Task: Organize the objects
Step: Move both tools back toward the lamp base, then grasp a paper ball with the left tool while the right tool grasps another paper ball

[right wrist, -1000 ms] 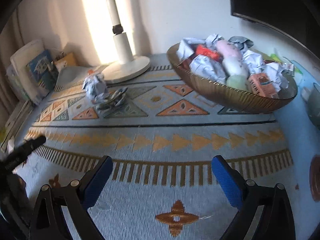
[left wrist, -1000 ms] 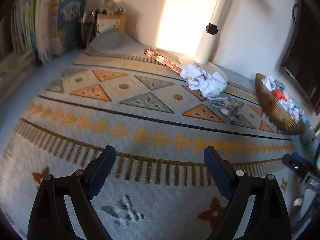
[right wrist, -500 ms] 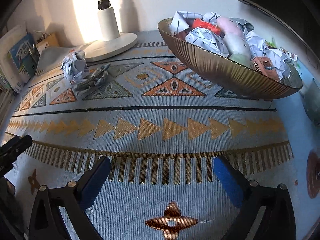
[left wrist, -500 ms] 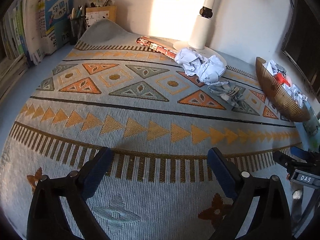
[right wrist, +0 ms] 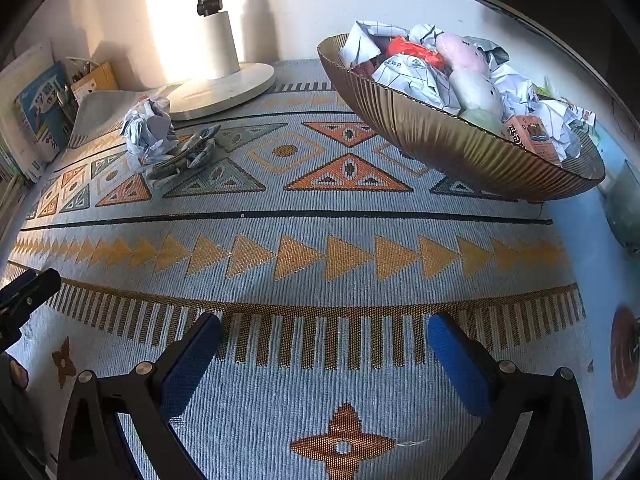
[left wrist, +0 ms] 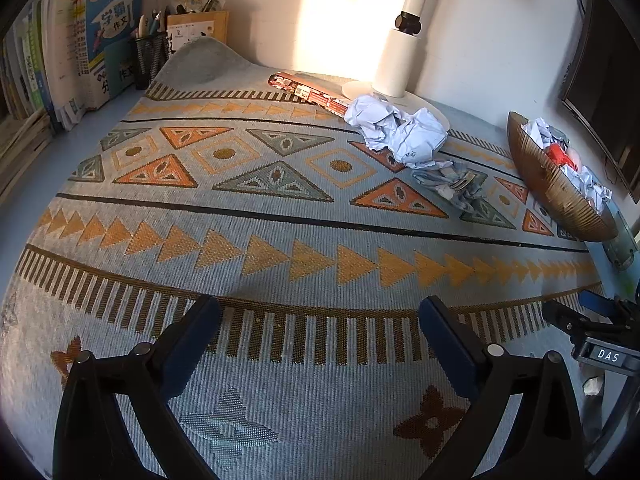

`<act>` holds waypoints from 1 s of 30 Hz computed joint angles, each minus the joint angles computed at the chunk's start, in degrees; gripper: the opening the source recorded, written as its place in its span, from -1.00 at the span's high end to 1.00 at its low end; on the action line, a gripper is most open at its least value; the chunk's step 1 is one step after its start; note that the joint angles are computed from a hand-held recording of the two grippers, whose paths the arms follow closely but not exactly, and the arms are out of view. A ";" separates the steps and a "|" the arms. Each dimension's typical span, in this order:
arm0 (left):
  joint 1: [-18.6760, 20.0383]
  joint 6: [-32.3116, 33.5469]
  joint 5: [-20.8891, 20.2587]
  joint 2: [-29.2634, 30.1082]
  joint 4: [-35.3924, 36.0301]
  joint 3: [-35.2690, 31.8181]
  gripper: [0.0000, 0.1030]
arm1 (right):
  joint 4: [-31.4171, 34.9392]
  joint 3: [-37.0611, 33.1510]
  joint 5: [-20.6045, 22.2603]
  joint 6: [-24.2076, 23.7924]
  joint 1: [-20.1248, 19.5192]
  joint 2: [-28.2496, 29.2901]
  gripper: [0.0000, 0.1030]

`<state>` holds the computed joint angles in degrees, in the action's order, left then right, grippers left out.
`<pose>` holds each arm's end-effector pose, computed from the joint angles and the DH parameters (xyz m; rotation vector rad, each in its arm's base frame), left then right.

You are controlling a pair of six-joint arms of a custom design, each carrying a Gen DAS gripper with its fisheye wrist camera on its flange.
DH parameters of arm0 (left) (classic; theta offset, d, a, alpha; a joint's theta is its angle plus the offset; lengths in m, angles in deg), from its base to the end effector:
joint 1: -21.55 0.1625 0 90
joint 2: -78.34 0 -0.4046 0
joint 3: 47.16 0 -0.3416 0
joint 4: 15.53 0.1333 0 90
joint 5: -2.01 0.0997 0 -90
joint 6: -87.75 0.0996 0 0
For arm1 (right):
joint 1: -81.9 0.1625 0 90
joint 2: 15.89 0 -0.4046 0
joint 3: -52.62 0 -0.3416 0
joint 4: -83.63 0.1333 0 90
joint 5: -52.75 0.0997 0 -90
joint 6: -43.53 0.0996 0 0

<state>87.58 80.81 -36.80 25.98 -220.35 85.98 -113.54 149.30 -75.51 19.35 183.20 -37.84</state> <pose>0.0223 -0.4689 0.1498 0.0069 2.2821 -0.9544 0.1861 -0.5658 -0.0283 0.4920 -2.3190 0.5900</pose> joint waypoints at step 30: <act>14.17 -2.32 -30.83 5.05 27.43 -37.04 -0.91 | 25.21 -33.68 15.85 -7.52 5.44 12.48 -1.00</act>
